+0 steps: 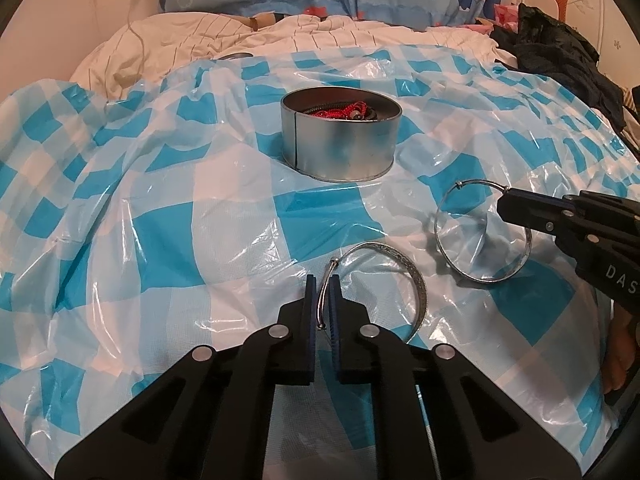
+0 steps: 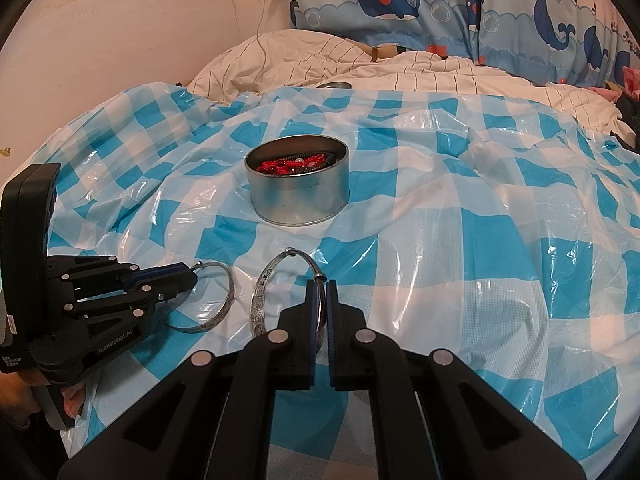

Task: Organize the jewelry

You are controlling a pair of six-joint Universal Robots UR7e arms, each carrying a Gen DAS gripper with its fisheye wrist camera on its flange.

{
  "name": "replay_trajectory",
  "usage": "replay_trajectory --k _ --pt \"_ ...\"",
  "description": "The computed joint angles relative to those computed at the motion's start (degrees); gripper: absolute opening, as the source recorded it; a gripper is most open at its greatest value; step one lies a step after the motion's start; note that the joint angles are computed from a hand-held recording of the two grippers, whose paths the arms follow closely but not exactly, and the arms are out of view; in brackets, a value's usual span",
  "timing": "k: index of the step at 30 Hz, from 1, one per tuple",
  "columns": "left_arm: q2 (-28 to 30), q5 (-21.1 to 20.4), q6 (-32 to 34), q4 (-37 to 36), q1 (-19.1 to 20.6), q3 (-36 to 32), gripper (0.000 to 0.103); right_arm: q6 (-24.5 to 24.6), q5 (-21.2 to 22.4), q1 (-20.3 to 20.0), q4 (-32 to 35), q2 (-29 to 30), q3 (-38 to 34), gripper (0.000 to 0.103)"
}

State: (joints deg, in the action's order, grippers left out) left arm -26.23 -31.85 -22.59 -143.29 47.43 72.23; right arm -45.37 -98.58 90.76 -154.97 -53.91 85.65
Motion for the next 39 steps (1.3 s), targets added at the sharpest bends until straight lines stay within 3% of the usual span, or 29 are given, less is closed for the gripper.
replay_trajectory --k 12,21,27,32,39 --pt "-1.25 -2.59 -1.50 -3.59 0.49 1.56 0.004 -0.12 0.52 -0.18 -0.67 -0.19 0.72 0.006" --pt "-1.37 -2.24 1.84 -10.00 0.11 2.63 0.004 -0.19 1.54 -0.17 -0.78 -0.69 0.97 0.006" --pt "-1.07 -2.02 7.70 -17.96 -0.84 2.38 0.004 0.94 5.12 -0.41 -2.81 -1.57 1.22 0.006" --pt "1.42 -2.13 12.86 -21.90 -1.10 -3.05 0.004 2.62 7.83 -0.38 -2.42 -1.01 -0.99 0.006" --pt "7.19 -7.25 20.17 -24.78 -0.21 -16.74 0.004 3.89 11.94 0.25 -1.47 0.85 -6.31 0.005"
